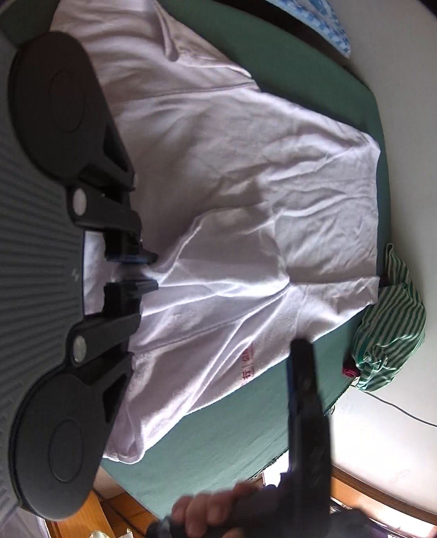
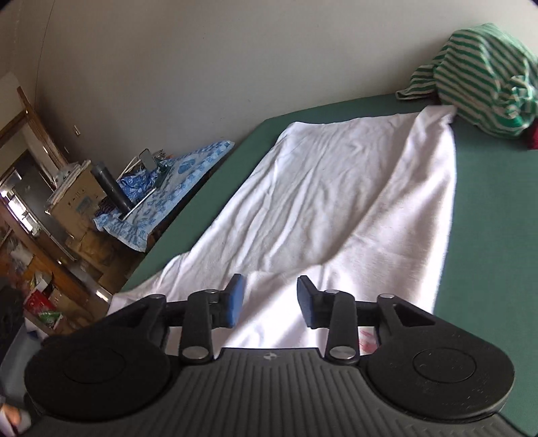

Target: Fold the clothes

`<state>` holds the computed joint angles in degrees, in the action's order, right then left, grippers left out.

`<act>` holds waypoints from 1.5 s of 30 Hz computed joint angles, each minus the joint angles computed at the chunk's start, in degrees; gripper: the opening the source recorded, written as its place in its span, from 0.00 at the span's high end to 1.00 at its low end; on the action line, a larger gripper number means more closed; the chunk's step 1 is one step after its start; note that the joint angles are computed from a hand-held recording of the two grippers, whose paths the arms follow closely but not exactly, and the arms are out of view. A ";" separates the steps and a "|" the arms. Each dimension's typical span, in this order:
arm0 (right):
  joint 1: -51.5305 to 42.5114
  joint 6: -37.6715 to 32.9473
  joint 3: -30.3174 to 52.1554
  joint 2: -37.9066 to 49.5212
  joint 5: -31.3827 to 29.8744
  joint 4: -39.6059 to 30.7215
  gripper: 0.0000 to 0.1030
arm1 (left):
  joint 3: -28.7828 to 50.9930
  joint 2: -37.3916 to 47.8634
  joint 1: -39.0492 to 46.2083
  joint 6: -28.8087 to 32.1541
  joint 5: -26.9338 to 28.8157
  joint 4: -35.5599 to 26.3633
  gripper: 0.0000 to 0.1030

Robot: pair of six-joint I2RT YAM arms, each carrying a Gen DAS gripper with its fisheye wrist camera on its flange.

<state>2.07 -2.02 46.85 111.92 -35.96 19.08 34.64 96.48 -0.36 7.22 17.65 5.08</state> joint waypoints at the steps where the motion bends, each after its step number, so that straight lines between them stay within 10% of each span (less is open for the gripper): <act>1: -1.46 -3.94 -2.97 -3.38 0.41 -2.39 0.58 | 0.84 0.95 0.66 0.31 0.64 -0.52 0.94; 6: -4.05 -18.11 -17.08 -16.90 3.16 -11.76 0.52 | 3.77 2.24 2.37 2.07 3.79 -4.39 0.94; 9: 2.85 -14.32 -26.70 -17.04 14.62 3.16 0.52 | 6.04 2.49 2.82 3.63 5.67 -7.00 0.94; 12: 6.95 -5.66 -29.34 -12.25 25.81 14.22 0.98 | 6.79 0.95 3.78 5.59 9.19 -9.15 0.94; 18: 3.59 5.16 -40.17 -18.86 31.61 28.28 0.99 | 6.19 -0.99 3.53 10.82 13.21 -11.99 0.94; 24: 5.50 7.44 -37.78 -14.71 36.33 20.72 0.94 | 3.87 2.54 0.98 16.58 7.96 -11.15 0.94; 28: 6.51 7.53 -38.11 -19.77 33.37 22.96 0.57 | 3.91 1.26 3.70 17.89 9.61 -11.20 0.93; 34: 15.15 -0.04 -31.76 -8.36 44.12 23.74 0.61 | 5.93 1.86 5.59 15.84 10.31 -10.28 0.93; 37: 13.66 1.57 -31.39 -10.56 40.66 19.77 0.97 | 5.48 -0.79 7.82 17.19 13.57 -11.78 0.93; 45: 14.91 -4.77 -32.94 -18.55 41.66 8.92 0.98 | 3.44 1.61 6.45 24.86 8.47 -12.16 0.93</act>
<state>16.98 -6.80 13.91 93.37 5.71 28.01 38.09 98.09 6.09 32.07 26.12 -7.08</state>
